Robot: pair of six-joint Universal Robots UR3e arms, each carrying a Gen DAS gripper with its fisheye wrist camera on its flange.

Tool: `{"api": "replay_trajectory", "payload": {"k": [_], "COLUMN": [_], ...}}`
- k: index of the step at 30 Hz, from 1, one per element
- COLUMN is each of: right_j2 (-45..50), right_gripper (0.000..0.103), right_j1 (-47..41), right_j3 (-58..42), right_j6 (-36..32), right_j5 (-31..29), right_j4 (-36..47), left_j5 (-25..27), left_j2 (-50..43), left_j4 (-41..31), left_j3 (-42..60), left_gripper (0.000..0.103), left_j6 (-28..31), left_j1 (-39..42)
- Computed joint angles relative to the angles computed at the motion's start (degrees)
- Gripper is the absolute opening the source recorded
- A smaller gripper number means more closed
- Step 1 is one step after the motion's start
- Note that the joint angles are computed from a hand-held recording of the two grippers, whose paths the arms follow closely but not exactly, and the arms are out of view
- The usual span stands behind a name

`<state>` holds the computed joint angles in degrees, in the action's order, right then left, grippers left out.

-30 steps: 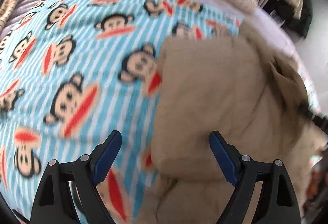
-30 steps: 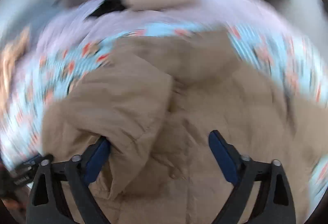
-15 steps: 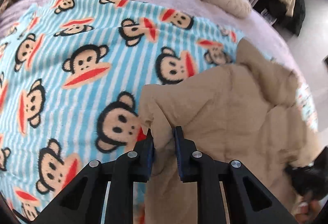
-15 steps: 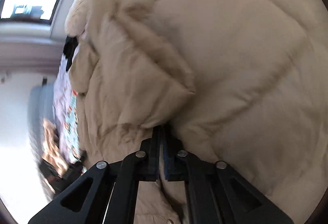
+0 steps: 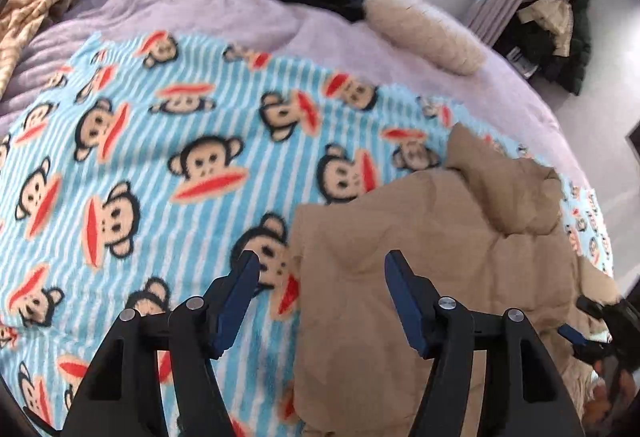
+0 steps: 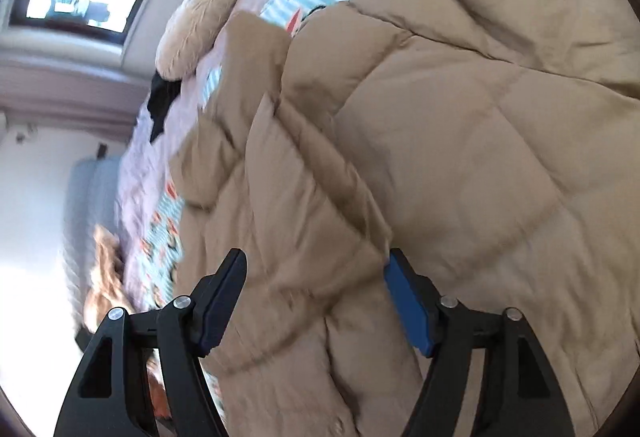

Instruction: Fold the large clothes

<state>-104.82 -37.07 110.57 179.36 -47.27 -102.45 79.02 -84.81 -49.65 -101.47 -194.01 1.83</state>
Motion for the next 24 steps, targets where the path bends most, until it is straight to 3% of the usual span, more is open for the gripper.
{"api": "replay_trajectory", "payload": {"k": [1, 2, 5, 8, 11, 14, 18, 24], "right_j2": [1.6, 3.0, 3.4, 2.3, 1.4, 0.4, -3.5, -9.0], "right_gripper": [0.04, 0.007, 0.007, 0.007, 0.007, 0.011, 0.012, 0.016], "right_j1": [0.2, 0.7, 2.1, 1.3, -0.9, -1.3, -5.2, -13.2], "right_j3": [-0.1, -0.3, 0.2, 2.1, 2.8, 0.5, -2.1, -5.4], "right_j6": [1.2, 2.0, 3.1, -0.1, -4.7, -6.9, -12.2, -22.6], "right_j5": [-0.2, -0.4, -4.4, -7.4, -6.5, -9.2, -11.5, -11.6], "right_j4": [-1.4, -2.2, -4.5, -4.6, -2.3, -0.3, 7.4, 21.9], "left_j5": [-0.1, 0.7, 5.3, 10.2, 10.8, 11.2, 15.2, 16.7], "left_j2": [-0.6, -1.3, -6.7, -11.7, -12.9, -12.7, -11.2, -7.4], "left_j4": [-0.3, -0.2, -0.7, 1.2, 5.9, 4.0, -1.0, -8.3], "left_j3": [0.9, 1.5, 3.7, 2.7, -0.6, 0.6, 4.3, 7.8], "left_gripper": [0.066, 0.066, 0.066, 0.066, 0.066, 0.066, 0.066, 0.066], "left_j6": [0.4, 0.6, -0.4, -0.9, -1.6, -2.0, -1.6, -3.0], "left_j1": [-0.4, -1.2, -5.4, -9.6, -10.2, -10.1, -11.8, -15.1]}}
